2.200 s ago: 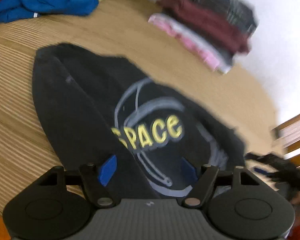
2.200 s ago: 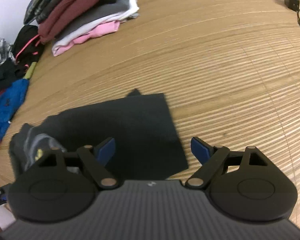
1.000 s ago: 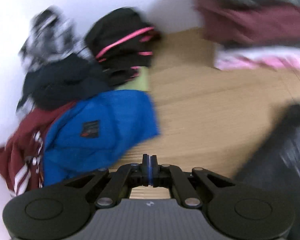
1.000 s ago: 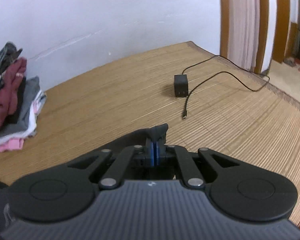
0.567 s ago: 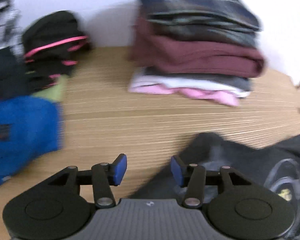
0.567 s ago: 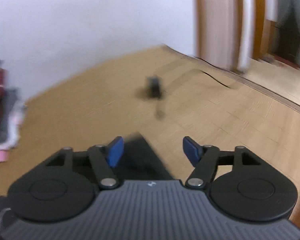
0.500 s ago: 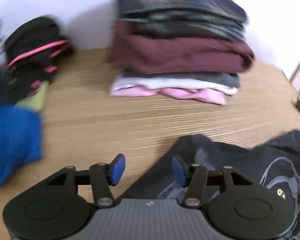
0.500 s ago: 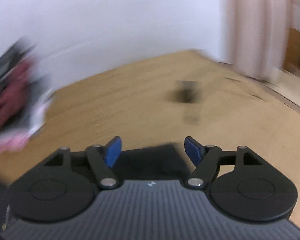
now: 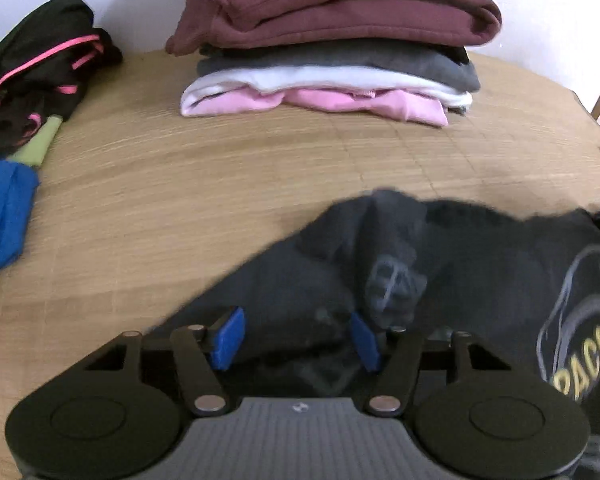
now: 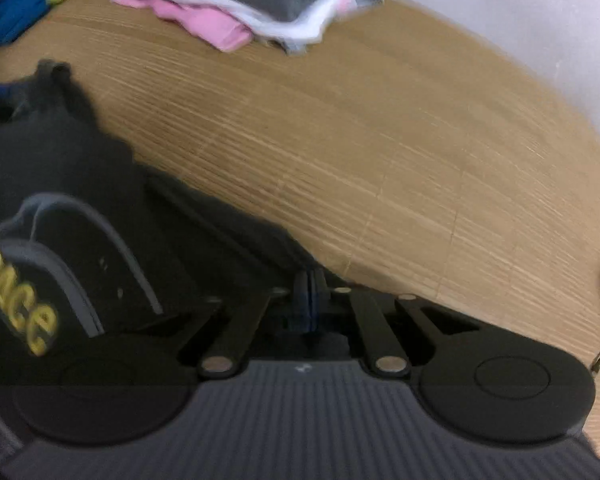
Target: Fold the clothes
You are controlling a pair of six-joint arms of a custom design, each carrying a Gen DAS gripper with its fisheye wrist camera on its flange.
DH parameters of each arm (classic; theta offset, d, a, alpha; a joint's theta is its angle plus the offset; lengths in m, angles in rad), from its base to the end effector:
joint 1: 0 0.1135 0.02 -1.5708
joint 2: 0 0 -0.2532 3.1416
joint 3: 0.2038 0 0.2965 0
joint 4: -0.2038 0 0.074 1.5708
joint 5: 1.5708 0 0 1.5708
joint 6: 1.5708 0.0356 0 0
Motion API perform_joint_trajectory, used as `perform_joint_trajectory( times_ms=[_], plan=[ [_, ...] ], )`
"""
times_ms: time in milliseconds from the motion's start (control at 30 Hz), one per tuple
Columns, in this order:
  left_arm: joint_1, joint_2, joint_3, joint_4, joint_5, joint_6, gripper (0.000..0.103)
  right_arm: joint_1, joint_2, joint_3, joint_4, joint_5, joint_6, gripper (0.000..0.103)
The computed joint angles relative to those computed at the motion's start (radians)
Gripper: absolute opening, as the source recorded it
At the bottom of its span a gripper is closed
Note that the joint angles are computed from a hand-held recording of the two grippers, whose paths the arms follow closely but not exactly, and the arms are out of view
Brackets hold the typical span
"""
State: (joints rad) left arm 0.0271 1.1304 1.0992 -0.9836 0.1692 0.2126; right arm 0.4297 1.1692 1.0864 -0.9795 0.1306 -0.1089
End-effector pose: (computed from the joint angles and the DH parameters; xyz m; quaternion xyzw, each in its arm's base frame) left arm 0.2618 0.0011 0.3008 0.1118 0.9519 -0.0480 0.2812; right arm 0.2461 0.1077 0.2869 -0.2411 0.9353 -0.0223 0.2578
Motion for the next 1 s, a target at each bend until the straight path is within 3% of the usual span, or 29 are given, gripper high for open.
perform_joint_trajectory(
  times_ms=[133, 267, 333, 400, 433, 500, 533, 600, 667, 733, 767, 833, 900, 1000],
  plan=[
    [0.008, -0.042, -0.027, -0.005, -0.009, -0.007, 0.055, 0.025, -0.091, -0.005, 0.035, 0.073, 0.147, 0.004],
    [-0.021, -0.071, -0.072, 0.048, -0.035, -0.042, 0.056, 0.13, -0.374, -0.098, 0.148, 0.341, 0.334, 0.004],
    [-0.044, -0.093, -0.097, 0.073, -0.059, -0.06, 0.056, 0.248, -0.515, -0.158, 0.141, 0.52, 0.46, 0.004],
    [-0.054, -0.106, -0.109, 0.084, -0.073, -0.08, 0.056, 0.388, -0.586, -0.202, -0.009, 0.651, 0.628, 0.007],
    [-0.052, -0.108, -0.111, 0.086, -0.07, -0.081, 0.056, 0.435, -0.584, -0.207, -0.128, 0.642, 0.725, 0.009],
    [-0.05, -0.1, -0.105, 0.083, -0.069, -0.078, 0.057, 0.477, -0.577, -0.23, -0.308, 0.559, 0.869, 0.026],
    [-0.049, -0.093, -0.098, 0.079, -0.071, -0.076, 0.058, 0.474, -0.579, -0.24, -0.364, 0.526, 0.922, 0.031],
    [-0.048, -0.082, -0.085, 0.076, -0.075, -0.078, 0.059, 0.526, -0.621, -0.253, -0.446, 0.564, 1.046, 0.032],
    [-0.046, -0.074, -0.073, 0.081, -0.077, -0.089, 0.052, 0.564, -0.641, -0.244, -0.476, 0.625, 1.105, 0.036],
    [-0.036, -0.165, -0.13, 0.212, -0.067, -0.067, 0.046, 0.503, -0.635, -0.225, -0.367, 0.599, 0.906, 0.037],
    [-0.032, -0.226, -0.173, 0.311, -0.061, -0.05, 0.046, 0.414, -0.599, -0.203, -0.255, 0.506, 0.73, 0.039],
    [-0.03, -0.252, -0.188, 0.429, -0.008, -0.001, 0.051, 0.207, -0.5, -0.148, -0.083, 0.195, 0.365, 0.038],
    [-0.054, -0.14, -0.097, 0.4, 0.051, 0.094, 0.054, 0.16, -0.294, -0.035, -0.042, 0.0, 0.104, 0.04],
    [-0.108, 0.0, -0.013, 0.353, 0.023, 0.276, 0.035, 0.201, -0.074, 0.062, -0.068, -0.041, -0.127, 0.039]
  ],
)
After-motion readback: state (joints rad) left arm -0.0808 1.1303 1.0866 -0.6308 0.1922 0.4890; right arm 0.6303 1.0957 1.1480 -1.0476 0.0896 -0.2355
